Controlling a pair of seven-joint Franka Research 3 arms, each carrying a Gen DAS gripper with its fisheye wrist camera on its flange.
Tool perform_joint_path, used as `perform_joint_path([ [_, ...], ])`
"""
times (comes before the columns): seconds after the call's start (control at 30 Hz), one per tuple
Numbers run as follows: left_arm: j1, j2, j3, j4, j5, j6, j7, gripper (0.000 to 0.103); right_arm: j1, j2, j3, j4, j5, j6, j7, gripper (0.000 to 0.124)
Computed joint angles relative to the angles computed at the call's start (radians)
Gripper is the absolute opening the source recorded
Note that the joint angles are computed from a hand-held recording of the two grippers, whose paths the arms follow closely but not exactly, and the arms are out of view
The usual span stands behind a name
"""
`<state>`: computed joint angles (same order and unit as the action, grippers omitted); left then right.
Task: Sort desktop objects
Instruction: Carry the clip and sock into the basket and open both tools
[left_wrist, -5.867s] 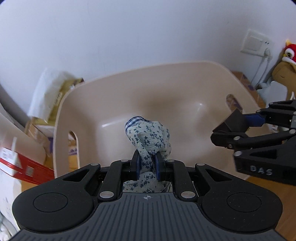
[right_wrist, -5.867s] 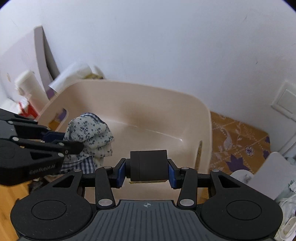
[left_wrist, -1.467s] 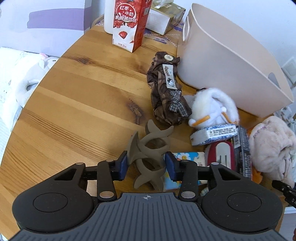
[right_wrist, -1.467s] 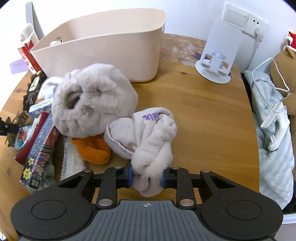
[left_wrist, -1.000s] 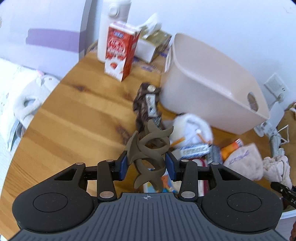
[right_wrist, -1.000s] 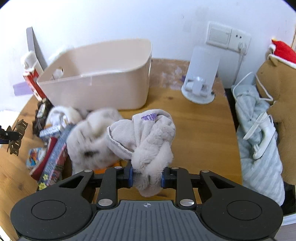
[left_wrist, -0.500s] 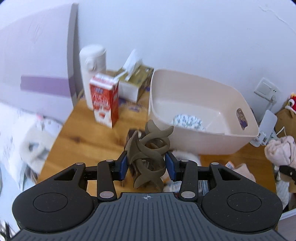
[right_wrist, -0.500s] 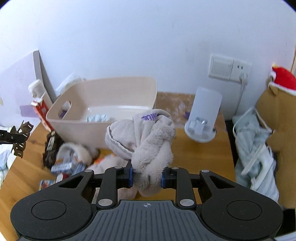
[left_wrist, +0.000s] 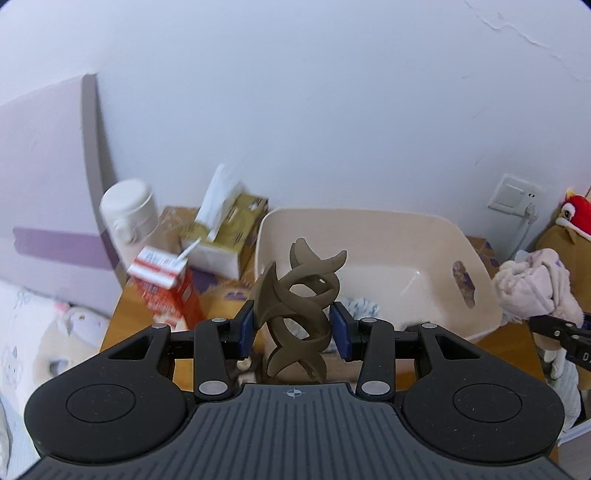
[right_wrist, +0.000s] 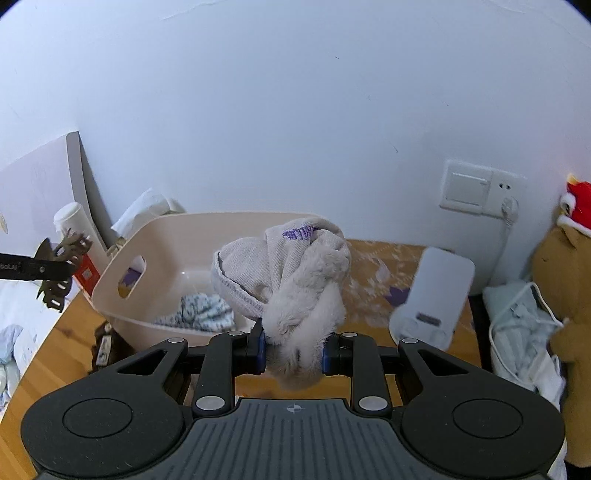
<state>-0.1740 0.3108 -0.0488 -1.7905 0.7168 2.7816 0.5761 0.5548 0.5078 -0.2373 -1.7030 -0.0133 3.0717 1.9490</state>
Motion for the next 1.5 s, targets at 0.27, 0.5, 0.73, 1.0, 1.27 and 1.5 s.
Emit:
perform_joint_path([
  [0.27, -0.016, 0.167, -0.003, 0.223, -0.059, -0.061, 0.147, 0.043, -0.051, 0.122, 0.055, 0.215, 0.007, -0.105, -0.031, 0.024],
  [0.5, -0.007, 0.307, -0.038, 0.391, -0.195, -0.133, 0.326, 0.043, -0.097, 0.253, 0.111, 0.433, -0.002, -0.259, -0.066, 0.024],
  [0.73, -0.011, 0.427, -0.075, 0.531, -0.318, -0.216, 0.525, 0.043, -0.151, 0.355, 0.178, 0.607, 0.042, -0.403, -0.083, 0.024],
  [1.0, -0.036, 0.488, -0.064, 0.611, -0.384, -0.28, 0.604, 0.043, -0.156, 0.404, 0.19, 0.691, 0.058, -0.495, -0.057, 0.026],
  [1.27, -0.061, 0.456, -0.027, 0.558, -0.347, -0.232, 0.557, 0.064, -0.141, 0.448, 0.169, 0.776, 0.029, -0.537, -0.034, 0.043],
  [1.5, -0.066, 0.389, -0.003, 0.469, -0.3, -0.194, 0.469, 0.072, -0.12, 0.373, 0.142, 0.651, -0.002, -0.431, 0.041, 0.069],
])
